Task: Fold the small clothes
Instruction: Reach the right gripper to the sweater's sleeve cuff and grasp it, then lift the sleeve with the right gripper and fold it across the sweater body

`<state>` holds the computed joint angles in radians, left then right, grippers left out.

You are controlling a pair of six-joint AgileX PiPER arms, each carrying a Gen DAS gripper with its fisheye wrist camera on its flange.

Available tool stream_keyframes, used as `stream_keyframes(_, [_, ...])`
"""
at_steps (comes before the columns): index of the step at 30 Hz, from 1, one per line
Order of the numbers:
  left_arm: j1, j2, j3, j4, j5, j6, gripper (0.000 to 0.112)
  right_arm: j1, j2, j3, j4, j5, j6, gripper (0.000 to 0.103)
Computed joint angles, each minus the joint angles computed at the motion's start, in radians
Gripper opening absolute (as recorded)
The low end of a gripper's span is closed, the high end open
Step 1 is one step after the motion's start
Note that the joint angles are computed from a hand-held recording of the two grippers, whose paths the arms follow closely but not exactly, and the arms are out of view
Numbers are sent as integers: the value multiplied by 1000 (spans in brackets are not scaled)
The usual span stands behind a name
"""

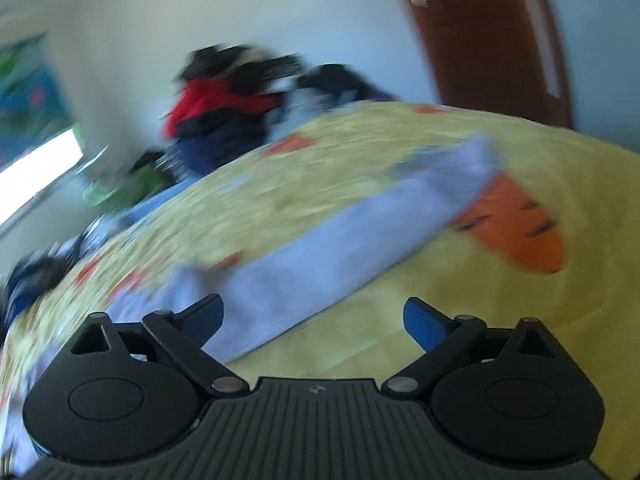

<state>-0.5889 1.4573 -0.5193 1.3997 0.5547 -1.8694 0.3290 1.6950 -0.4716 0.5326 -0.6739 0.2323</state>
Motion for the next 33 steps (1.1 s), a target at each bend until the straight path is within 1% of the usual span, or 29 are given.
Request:
stream_keyframes(2, [11,23,-15,-7,-12,11,103,-131,54,-15,-161,3,149,90])
stream_keyframes(3, [16,32,-22,-14,-17,20,103,-182,90,-16,-249,-28,222,89])
stream_keyframes(4, [19,42,-31,-22,-19,32,103,-226,128,-11,-340,-99,290,87])
stream_keyframes(6, [23,57,-49,-37,-22,54,103,-290,189,-28,-441,-172,368,86])
stream_keyframes(7, [21,62,-57,-43,-20,62,103,-329,219,-52,-499,-192,414,86])
stream_keyframes(9, [18,69,-69,-46,-17,70,103,-385,291,-112,-564,-243,493,84])
stream_keyframes(10, [17,72,-74,-47,-18,76,103,-404,313,-143,-573,-250,526,79])
stream_keyframes(11, [16,76,-79,-49,-18,83,103,-420,332,-173,-569,-246,540,73])
stream_keyframes(12, [17,80,-84,-52,-18,91,103,-444,336,-194,-583,-233,561,69])
stream_keyframes(13, [17,86,-89,-53,-18,97,103,-459,354,-225,-585,-224,577,60])
stream_keyframes(14, [19,91,-93,-52,-19,102,103,-471,374,-260,-586,-206,597,43])
stream_keyframes(15, [20,98,-96,-51,-17,103,103,-481,391,-298,-581,-171,615,34])
stream_keyframes(16, [22,105,-101,-53,-15,109,103,-486,400,-334,-564,-120,624,15])
stream_keyframes(17, [26,111,-104,-55,-14,113,103,-486,407,-360,-531,-80,625,5])
stream_keyframes(18, [30,112,-104,-52,-16,109,103,-486,413,-371,-508,-67,634,4])
stream_keyframes(19, [35,112,-101,-46,-18,105,103,-487,419,-368,-512,-94,649,5])
stream_keyframes(20, [40,112,-98,-38,-18,98,103,-480,422,-371,-495,-108,625,5])
stream_keyframes(23, [63,111,-90,-19,-25,87,103,-427,386,-339,-392,-155,457,5])
stream_keyframes(25, [84,107,-81,-4,-34,77,103,-403,342,-302,-386,-192,399,5])
stream_keyframes(29, [130,92,-60,30,-53,43,103,-348,237,-271,-426,-188,369,6])
stream_keyframes(33, [167,70,-35,57,-69,29,103,-228,169,-296,-383,-152,249,6])
